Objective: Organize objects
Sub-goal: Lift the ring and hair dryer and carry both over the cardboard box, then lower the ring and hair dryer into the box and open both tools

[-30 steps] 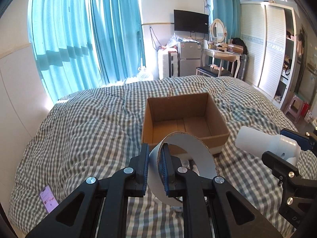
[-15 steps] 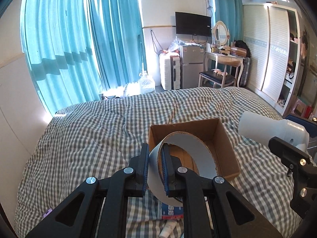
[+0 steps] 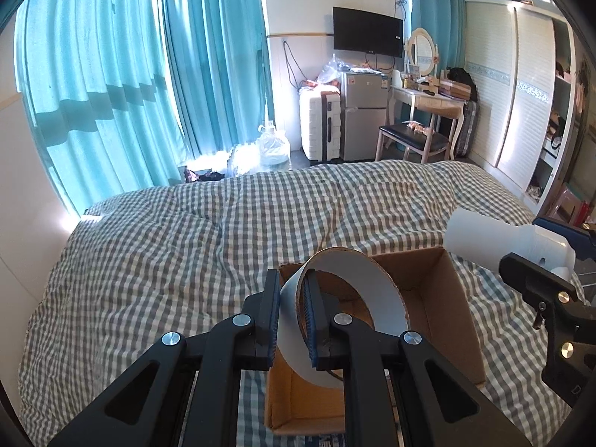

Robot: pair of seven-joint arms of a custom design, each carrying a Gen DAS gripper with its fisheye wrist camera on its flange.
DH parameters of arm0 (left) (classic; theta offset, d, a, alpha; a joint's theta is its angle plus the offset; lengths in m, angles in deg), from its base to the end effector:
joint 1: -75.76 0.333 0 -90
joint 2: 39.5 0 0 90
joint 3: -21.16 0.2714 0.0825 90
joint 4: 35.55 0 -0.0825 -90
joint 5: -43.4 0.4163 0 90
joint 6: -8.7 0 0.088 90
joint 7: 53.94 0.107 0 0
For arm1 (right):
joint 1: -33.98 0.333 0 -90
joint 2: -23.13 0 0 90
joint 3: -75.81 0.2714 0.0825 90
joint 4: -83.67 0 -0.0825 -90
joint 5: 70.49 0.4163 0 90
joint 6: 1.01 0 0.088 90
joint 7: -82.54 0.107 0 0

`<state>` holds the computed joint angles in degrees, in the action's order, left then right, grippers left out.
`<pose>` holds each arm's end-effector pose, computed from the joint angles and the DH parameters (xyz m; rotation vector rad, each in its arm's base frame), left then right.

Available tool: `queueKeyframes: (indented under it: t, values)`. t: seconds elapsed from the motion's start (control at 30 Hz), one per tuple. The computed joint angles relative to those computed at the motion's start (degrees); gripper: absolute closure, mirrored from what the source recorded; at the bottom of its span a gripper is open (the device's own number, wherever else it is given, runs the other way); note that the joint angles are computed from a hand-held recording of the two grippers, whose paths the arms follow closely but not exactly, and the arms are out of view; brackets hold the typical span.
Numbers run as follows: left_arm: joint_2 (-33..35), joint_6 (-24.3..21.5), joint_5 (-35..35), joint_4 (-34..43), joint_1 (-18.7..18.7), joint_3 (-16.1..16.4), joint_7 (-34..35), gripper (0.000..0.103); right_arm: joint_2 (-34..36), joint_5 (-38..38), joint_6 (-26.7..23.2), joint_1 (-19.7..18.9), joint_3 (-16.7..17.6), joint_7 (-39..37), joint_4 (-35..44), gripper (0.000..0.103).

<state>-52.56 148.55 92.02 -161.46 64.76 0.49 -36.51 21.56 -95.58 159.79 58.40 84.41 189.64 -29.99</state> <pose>0.4775 -0.3000 0.4672 -1.8012 1.5404 -0.6217 0.5156 0.3602 0.5175 -2.1091 1.0722 -0.7324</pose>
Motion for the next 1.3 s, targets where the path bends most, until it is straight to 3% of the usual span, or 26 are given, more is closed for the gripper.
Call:
queueKeyframes:
  t: [0.13, 0.2, 0.47, 0.83, 0.93, 1.17, 1.23, 1.3]
  values:
    - [5.6, 0.0, 1.6, 3.3, 0.1, 0.9, 0.5, 0.091, 5.7, 2.3, -0.4, -0.2, -0.6, -2.1, 4.4, 0.055]
    - [8.3, -0.4, 2.9, 4.8, -0.5, 1.8, 0.0, 0.091, 8.5, 0.0, -1.0, 0.3, -1.2, -0.7, 6.5, 0.055]
    - [15.3, 2.8, 2.5, 8.0, -3.2, 6.4, 1.4, 0.091, 17.3, 1.4, -1.9, 0.7, -2.1, -2.9, 13.3, 0.055]
    - [19.4, 3.7, -2.8, 9.7, -5.3, 9.9, 4.6, 0.091, 22.6, 5.7, -3.3, 1.1, -2.4, -6.7, 16.0, 0.055]
    - [19.0, 3.8, -1.1, 9.3, -5.7, 10.3, 3.2, 0.088, 23.1, 6.0, -3.1, 1.0, -2.6, -6.3, 16.1, 0.055]
    - [18.6, 4.4, -2.0, 8.9, -5.8, 10.1, 5.3, 0.068, 20.5, 7.8, -1.5, 0.5, -2.2, -6.7, 13.1, 0.054]
    - [17.9, 5.1, -2.9, 8.2, -5.7, 9.9, 6.4, 0.054, 18.5, 5.8, -0.9, 1.3, -3.2, -4.4, 11.2, 0.045]
    - [16.9, 5.2, -3.0, 7.5, -5.7, 9.6, 5.8, 0.044, 16.6, 5.0, -0.1, 1.2, -3.2, -3.4, 9.5, 0.043]
